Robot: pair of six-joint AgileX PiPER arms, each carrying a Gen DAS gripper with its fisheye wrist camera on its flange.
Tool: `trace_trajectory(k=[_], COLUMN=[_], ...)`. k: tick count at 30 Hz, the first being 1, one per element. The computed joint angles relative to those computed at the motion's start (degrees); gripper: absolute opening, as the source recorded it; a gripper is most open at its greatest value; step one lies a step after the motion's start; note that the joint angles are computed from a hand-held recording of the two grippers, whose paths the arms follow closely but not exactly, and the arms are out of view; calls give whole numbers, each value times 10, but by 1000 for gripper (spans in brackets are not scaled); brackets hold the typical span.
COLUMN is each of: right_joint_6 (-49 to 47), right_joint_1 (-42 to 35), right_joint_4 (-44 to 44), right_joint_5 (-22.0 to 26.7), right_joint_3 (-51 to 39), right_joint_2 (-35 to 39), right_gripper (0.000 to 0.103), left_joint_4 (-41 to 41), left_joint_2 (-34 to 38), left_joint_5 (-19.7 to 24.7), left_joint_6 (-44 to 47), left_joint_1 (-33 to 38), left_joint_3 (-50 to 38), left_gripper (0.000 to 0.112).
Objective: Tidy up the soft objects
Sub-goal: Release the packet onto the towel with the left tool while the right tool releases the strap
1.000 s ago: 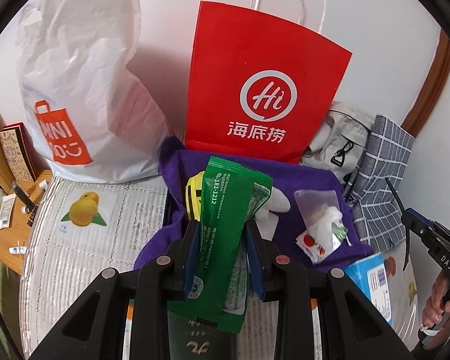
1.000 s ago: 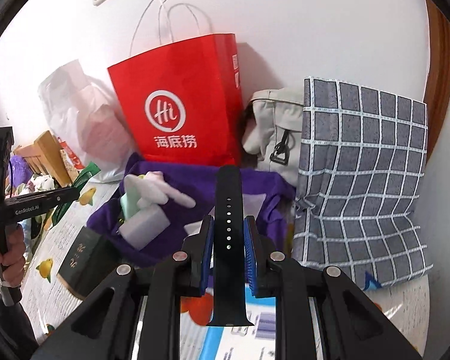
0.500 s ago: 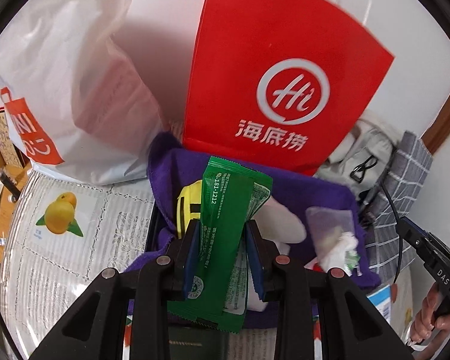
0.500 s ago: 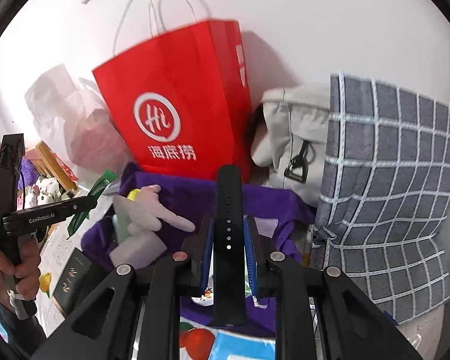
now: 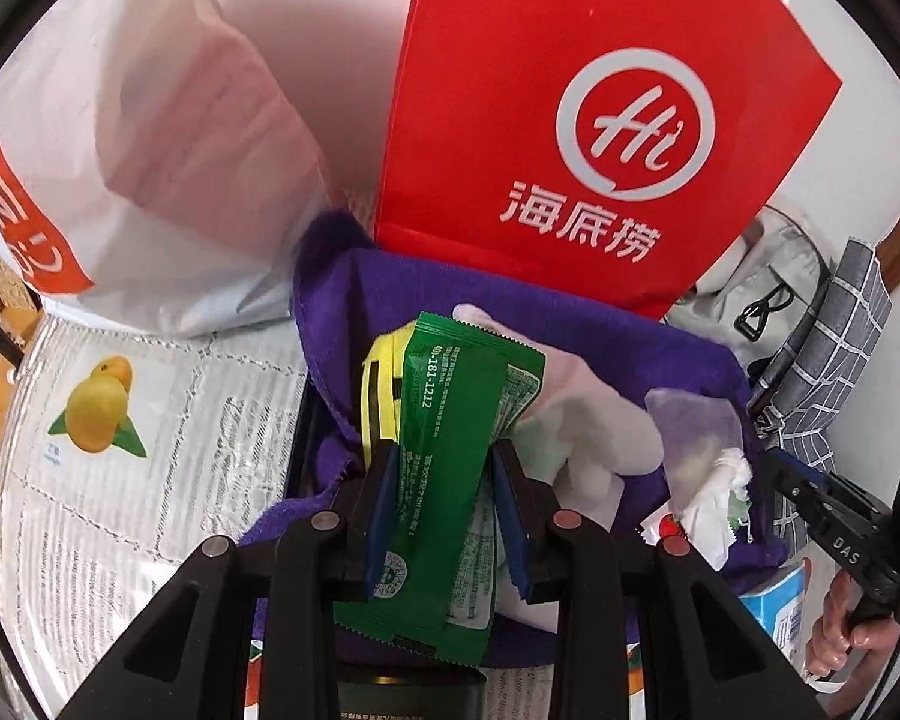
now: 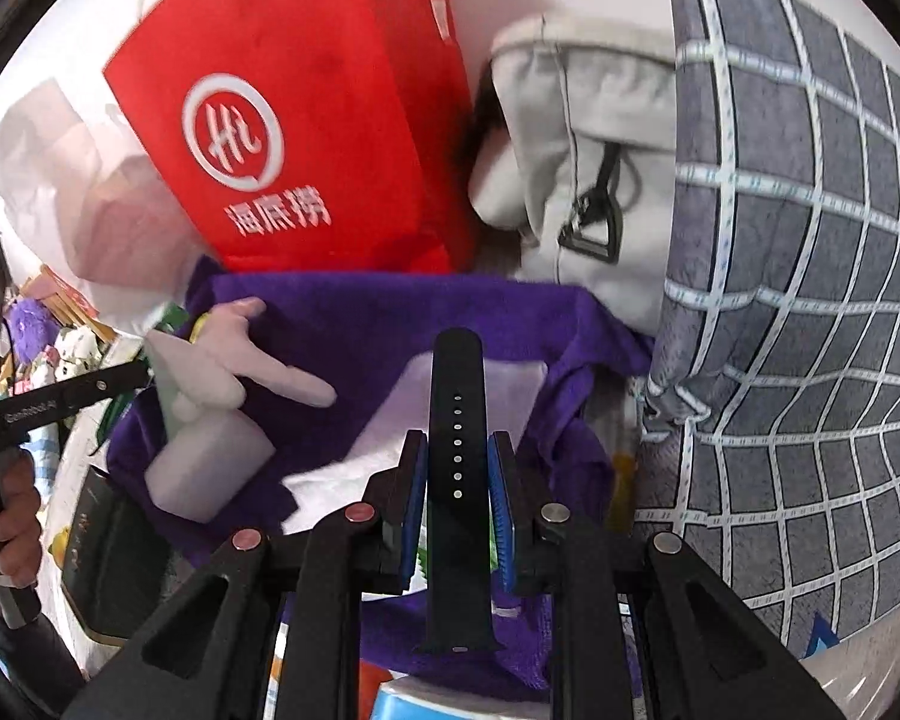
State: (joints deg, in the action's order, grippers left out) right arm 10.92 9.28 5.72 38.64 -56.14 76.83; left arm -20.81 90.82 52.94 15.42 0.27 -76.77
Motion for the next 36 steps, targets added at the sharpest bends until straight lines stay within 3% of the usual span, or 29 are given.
trace_trajectory(k=[5,13,15,17,23,26,28,31,36], right_joint_6=[-29,6,13,6,48,129,180,219,290], right_joint_1=[-15,5,10,11,38,79,112,133,175], right_joint_4=[39,-2,-8,3,-30,-109,-154,-178,-200], right_joint_5=[4,7,10,17,22,51,83,107,184], right_joint_3=[1,-4,-7,-14,-20,-31,-42,-34,-27], right_joint_2=[22,30,28,30,-1,-17,-37,-82,-168], right_gripper=[20,21,28,42,50,52,52,60,60], left_joint_4=[22,8,2,21,31,44,48,53,62], left_joint_2=[15,28,29,19,-13,-38,-64,-101,-185], left_joint_5=[-4,19,27,17,11,14,14,12,32], left_joint_6=[-21,-13,-5,-13,-8,-8,-1,-1,-11], left_joint_1=[-13,-10,-7,-15,-30,-43,-47,-54,-72], left_joint_3=[2,-11,-15,-11,1,7,15,28,67], left_gripper=[31,35,46,55,58,60,68,72,75])
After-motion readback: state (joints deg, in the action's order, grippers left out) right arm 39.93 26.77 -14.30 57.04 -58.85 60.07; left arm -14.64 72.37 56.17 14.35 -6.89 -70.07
